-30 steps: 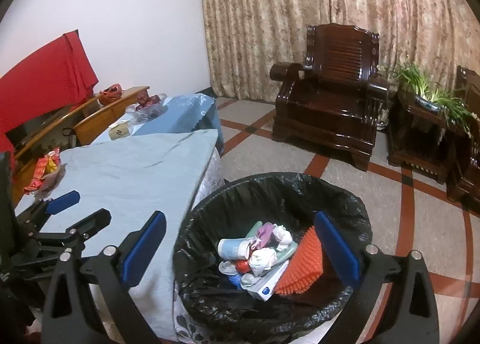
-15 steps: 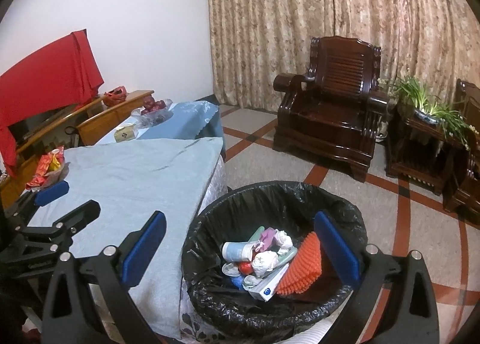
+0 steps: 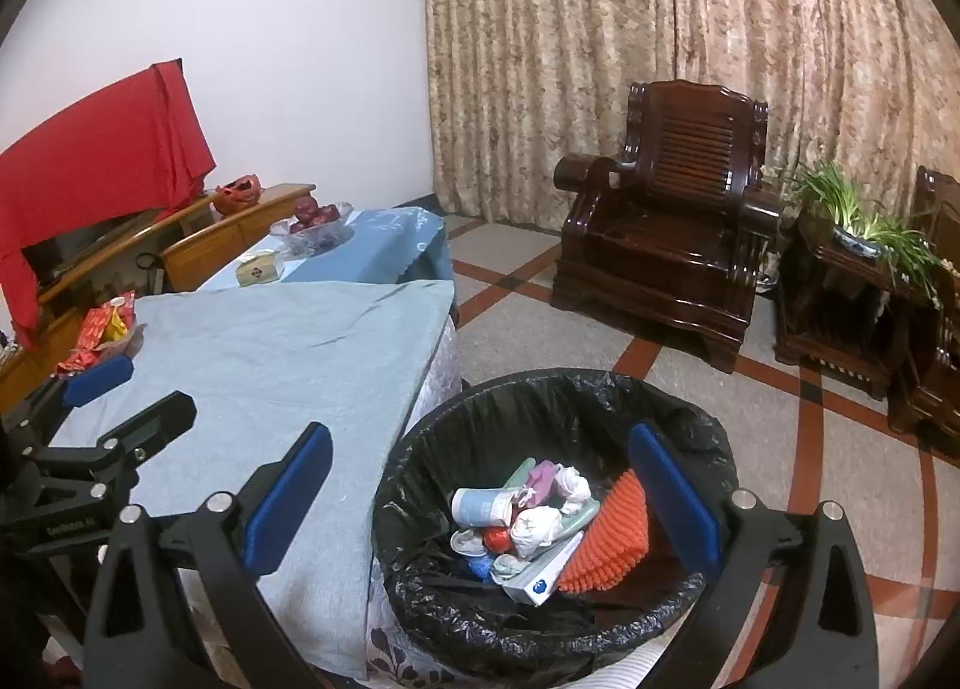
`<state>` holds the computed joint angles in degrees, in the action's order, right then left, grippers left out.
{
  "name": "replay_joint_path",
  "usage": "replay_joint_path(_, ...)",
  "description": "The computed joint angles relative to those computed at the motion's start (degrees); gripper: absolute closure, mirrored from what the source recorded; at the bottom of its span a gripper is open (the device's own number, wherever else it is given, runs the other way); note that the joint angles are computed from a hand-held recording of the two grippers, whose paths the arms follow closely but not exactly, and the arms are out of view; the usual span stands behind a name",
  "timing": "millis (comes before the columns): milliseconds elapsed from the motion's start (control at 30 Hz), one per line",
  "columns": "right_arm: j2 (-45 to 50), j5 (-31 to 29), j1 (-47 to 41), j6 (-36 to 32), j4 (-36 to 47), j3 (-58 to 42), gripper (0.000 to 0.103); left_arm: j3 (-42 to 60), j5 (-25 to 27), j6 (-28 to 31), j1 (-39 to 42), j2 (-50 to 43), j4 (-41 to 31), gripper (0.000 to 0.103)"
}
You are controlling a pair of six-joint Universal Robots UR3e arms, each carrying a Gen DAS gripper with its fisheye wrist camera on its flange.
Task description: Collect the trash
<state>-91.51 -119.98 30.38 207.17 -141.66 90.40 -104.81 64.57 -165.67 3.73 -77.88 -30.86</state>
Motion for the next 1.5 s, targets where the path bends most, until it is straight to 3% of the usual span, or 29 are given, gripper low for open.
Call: replay_joint_path(1500,1.48,-0.77,1.0,0.44,0.41,-1.41,0.006,-0.93,-0.44,0.23,1.1,0.83,-0.29,0.005)
